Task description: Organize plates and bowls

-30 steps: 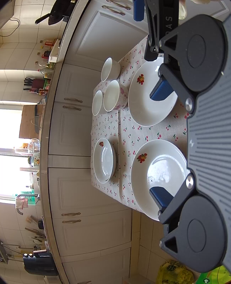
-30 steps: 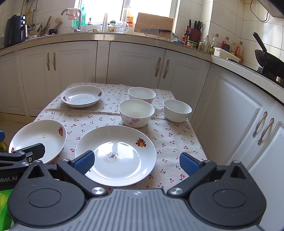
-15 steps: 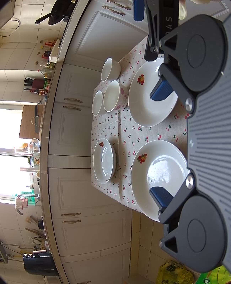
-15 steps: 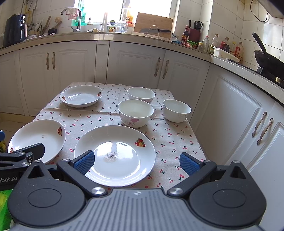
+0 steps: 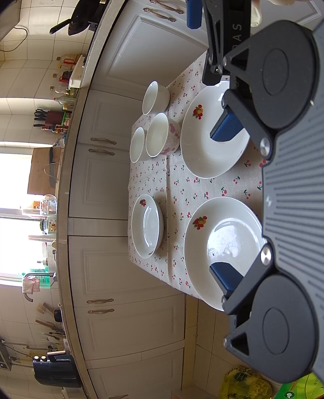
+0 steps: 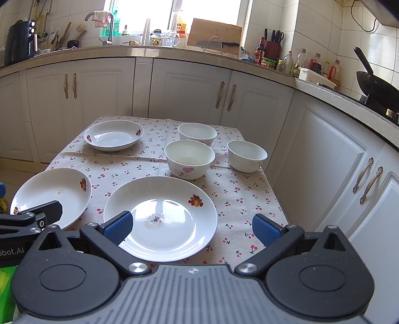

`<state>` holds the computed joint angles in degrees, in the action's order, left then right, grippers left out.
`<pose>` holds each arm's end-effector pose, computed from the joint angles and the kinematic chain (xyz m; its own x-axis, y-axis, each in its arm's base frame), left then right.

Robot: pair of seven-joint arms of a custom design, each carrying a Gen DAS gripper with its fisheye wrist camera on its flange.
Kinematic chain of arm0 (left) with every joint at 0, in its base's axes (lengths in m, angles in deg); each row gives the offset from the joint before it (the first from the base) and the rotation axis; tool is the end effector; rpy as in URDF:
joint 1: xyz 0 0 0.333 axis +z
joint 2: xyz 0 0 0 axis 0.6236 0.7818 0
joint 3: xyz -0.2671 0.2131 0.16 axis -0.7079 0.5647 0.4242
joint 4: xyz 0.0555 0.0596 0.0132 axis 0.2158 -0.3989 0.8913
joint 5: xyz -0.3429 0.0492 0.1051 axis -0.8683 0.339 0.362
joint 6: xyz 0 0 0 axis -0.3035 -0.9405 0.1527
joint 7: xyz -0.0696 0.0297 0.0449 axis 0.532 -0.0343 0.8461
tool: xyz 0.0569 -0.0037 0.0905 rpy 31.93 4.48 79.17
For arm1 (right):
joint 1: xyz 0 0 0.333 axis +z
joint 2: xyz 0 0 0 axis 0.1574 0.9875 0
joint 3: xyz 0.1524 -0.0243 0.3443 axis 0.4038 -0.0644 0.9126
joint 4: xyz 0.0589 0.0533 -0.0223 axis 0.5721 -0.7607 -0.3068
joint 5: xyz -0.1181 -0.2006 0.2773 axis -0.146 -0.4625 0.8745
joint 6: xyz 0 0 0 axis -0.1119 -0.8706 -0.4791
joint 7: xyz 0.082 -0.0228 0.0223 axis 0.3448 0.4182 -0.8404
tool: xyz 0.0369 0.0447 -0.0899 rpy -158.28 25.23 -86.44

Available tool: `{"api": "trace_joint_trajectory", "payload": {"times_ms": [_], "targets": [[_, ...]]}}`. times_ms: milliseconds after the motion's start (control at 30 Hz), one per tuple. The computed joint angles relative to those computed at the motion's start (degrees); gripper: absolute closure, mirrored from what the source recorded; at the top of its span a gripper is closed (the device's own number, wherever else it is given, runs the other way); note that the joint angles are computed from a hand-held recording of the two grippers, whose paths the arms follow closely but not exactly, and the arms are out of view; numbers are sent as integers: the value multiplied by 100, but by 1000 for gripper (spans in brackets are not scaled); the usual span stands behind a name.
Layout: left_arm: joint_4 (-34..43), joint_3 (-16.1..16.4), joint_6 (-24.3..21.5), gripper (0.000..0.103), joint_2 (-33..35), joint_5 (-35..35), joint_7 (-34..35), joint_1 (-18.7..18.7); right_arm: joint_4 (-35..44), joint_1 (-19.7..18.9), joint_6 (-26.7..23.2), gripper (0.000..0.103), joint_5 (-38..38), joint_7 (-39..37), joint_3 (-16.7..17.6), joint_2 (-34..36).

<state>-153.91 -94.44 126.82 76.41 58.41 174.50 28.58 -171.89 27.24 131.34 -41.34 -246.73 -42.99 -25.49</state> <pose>0.5025 -0.2089 0.4468 -0.3645 -0.9295 0.0564 -0.5076 0.1475 -0.8488 0.4545 0.2077 0.4545 -0.2916 -0.9457 0.1438 -0.5905 0.0596 -0.8048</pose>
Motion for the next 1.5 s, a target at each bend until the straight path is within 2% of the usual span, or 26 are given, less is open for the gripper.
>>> {"api": "trace_joint_trajectory", "payload": {"times_ms": [1000,1100,1267,1333,1500], "targets": [[73,4,-16,1,39,67,-24,22,16,-24,19,0,4,-72,-15,9],[88,-47,21,1,68,191,-94,111,47,-25,34,0,-27,-72,-17,31],[112,6,122,1,111,238,21,95,92,-96,317,0,-230,-102,-87,63],[135,69,187,1,143,180,203,37,125,-139,493,0,-516,0,-121,65],[170,51,457,1,273,455,343,203,260,-307,1020,0,-1257,450,-237,85]]}}
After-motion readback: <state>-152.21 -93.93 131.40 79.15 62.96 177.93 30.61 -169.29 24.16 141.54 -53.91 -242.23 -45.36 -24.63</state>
